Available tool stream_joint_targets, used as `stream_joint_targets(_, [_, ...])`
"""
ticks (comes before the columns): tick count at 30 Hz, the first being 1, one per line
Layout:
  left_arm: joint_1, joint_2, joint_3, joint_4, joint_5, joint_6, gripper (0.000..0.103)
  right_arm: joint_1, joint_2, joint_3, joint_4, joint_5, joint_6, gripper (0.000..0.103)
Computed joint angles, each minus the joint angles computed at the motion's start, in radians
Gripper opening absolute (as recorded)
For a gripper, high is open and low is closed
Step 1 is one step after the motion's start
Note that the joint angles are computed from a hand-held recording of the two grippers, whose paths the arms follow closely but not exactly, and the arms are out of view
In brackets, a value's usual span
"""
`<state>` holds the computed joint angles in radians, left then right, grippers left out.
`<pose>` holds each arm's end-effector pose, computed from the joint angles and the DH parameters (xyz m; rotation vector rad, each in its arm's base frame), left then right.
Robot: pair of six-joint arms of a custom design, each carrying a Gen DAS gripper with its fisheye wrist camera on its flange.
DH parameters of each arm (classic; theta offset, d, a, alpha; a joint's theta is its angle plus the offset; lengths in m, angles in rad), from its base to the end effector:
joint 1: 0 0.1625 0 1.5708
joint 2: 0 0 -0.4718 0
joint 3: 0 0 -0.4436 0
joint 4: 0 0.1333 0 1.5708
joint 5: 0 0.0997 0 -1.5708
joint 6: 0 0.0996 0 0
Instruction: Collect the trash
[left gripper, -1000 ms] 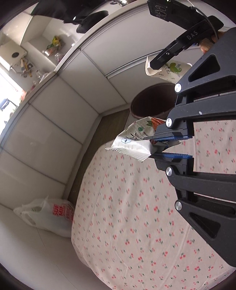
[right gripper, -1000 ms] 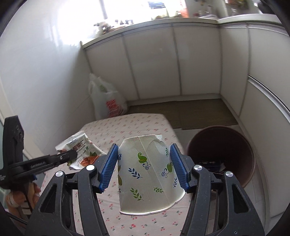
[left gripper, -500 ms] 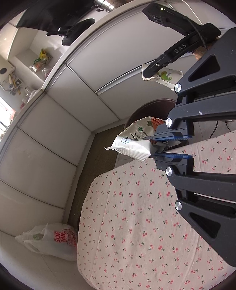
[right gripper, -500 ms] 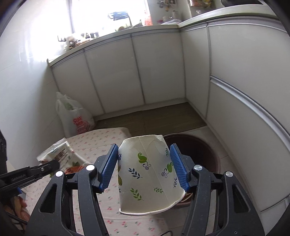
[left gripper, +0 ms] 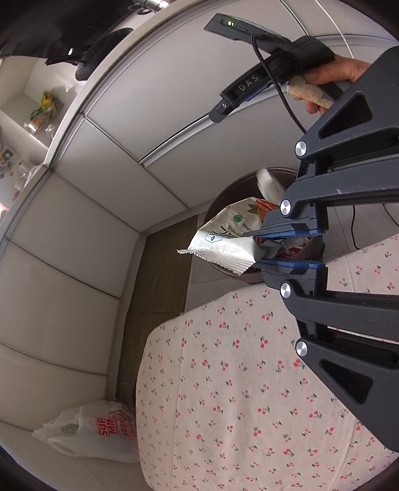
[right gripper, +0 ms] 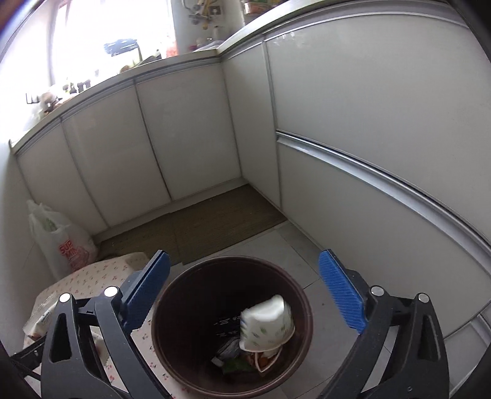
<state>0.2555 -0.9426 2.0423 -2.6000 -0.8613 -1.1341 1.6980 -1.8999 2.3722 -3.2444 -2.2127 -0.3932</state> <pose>-0.5041 -0.3365 0.0665 0.2788 2.6799 -0.9065 0.1178 -0.3408 0.4713 0.0762 -2.0995 1.3007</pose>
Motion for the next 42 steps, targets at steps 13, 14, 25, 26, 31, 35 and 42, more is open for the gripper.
stream_joint_targets(13, [0.041, 0.219, -0.239, -0.020, 0.001, 0.211, 0.015, -0.109, -0.093, 0.012, -0.015, -0.063, 0.021, 0.096])
stream_joint_targets(14, [0.044, 0.229, -0.255, -0.013, 0.006, 0.219, 0.021, -0.118, -0.101, 0.014, -0.011, -0.060, 0.021, 0.096])
stream_joint_targets(25, [-0.039, 0.239, -0.285, 0.184, 0.246, 0.174, 0.080, -0.126, -0.175, 0.029, 0.027, -0.045, 0.009, 0.096])
stream_joint_targets(26, [-0.061, 0.227, -0.277, 0.243, 0.303, 0.128, 0.085, -0.117, -0.182, 0.032, 0.029, -0.051, 0.007, 0.096])
stream_joint_targets(31, [-0.173, 0.142, -0.186, 0.469, 0.542, -0.147, 0.096, -0.007, -0.224, 0.057, 0.010, -0.125, -0.019, 0.096])
stream_joint_targets(35, [-0.218, 0.072, -0.111, 0.426, 0.483, -0.144, 0.096, 0.172, -0.201, 0.091, -0.103, -0.282, -0.104, 0.096])
stream_joint_targets(42, [-0.280, -0.019, -0.068, 0.634, 0.331, -0.328, 0.096, 0.468, -0.146, 0.144, -0.267, -0.521, -0.192, 0.096])
